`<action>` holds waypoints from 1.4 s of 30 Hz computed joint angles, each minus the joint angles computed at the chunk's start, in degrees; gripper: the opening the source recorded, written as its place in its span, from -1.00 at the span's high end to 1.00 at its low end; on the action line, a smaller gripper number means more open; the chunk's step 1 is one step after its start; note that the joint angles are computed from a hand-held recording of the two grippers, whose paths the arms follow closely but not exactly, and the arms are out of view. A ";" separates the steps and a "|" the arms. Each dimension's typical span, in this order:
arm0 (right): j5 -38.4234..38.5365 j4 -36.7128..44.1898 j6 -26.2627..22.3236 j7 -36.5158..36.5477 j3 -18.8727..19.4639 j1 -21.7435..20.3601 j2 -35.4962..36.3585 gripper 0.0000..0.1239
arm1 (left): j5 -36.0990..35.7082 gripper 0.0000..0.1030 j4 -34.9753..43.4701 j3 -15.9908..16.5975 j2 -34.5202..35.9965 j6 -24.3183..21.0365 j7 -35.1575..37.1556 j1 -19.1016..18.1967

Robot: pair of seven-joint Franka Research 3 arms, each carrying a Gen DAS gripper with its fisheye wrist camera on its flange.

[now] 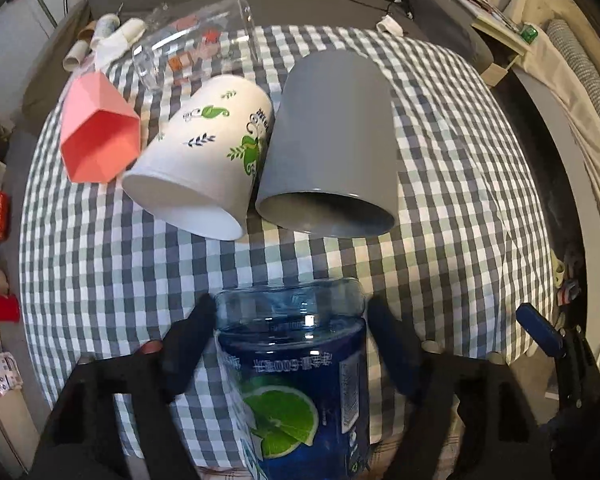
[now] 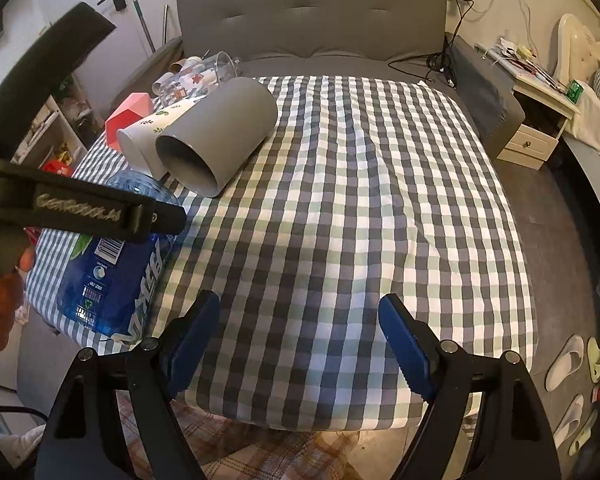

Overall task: Flip cup upside down
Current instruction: 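Grasp the bottle with the left gripper while the right gripper releases it, then rotate the bottle upright in the left gripper and lower it toward the table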

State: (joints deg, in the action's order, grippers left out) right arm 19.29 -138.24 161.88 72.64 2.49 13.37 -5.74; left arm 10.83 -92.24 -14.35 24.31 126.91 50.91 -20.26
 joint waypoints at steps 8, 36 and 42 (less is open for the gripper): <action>0.51 -1.10 0.74 -0.08 0.00 0.22 -1.68 -0.32 | 2.07 -0.46 -4.54 0.35 -4.66 5.33 0.01 0.23; 0.34 -2.95 1.11 0.03 0.00 0.42 -3.19 -0.32 | 58.67 -0.46 -23.38 1.93 -15.98 16.73 -50.24 -3.19; 0.60 -3.82 1.05 -0.05 0.06 0.60 -4.73 -0.32 | 56.28 -0.46 -25.02 0.66 -17.52 16.10 -49.15 -2.94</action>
State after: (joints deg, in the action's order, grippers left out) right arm 19.89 -142.06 162.94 72.59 2.55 13.97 -10.48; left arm 67.10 -117.26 -13.69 6.79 143.01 1.76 -23.20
